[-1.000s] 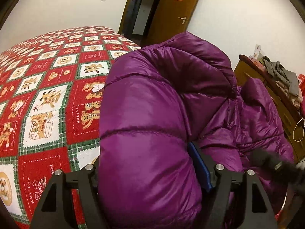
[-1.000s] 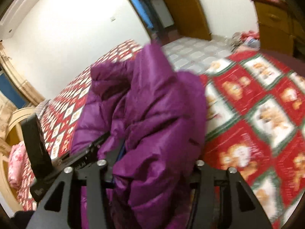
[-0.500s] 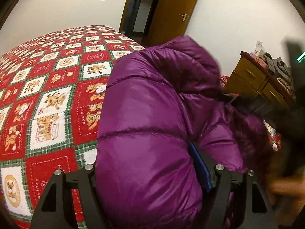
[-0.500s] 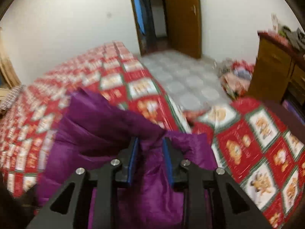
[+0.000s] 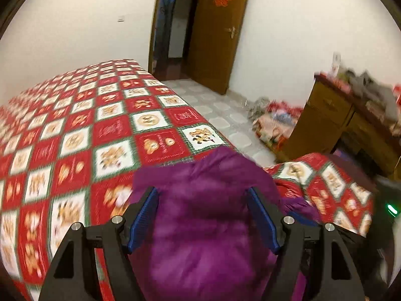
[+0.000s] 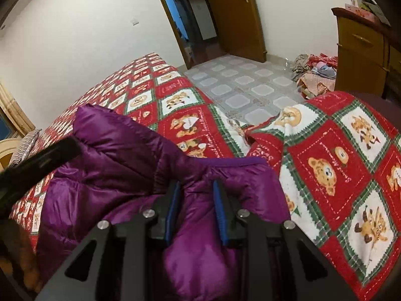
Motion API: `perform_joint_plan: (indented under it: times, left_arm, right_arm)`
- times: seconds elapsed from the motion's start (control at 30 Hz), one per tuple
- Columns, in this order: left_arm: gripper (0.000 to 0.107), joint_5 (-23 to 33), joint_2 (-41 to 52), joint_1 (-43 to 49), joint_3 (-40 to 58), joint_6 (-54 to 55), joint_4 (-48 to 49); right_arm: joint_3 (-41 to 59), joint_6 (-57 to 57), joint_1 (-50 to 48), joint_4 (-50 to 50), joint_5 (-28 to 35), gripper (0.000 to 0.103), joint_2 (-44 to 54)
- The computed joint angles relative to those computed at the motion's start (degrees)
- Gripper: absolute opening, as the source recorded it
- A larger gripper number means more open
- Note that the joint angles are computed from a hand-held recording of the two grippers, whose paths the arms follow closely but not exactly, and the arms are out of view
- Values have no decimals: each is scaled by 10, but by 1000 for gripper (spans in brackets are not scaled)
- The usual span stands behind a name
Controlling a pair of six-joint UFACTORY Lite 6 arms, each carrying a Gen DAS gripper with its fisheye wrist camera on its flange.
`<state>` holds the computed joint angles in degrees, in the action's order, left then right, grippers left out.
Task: Fold large clothes
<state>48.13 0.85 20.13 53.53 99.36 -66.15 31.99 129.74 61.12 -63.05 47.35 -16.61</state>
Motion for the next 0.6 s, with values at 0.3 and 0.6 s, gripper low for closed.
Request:
perform_joint_plan:
  times: [0.3, 0.6]
  left_arm:
    - [77, -186, 88, -114, -4, 59, -72]
    - [77, -224, 34, -124, -55, 99, -91]
  right_arm:
    - [-54, 88, -36, -80, -53, 28, -40]
    - [-23, 50, -44, -58, -50, 28, -4]
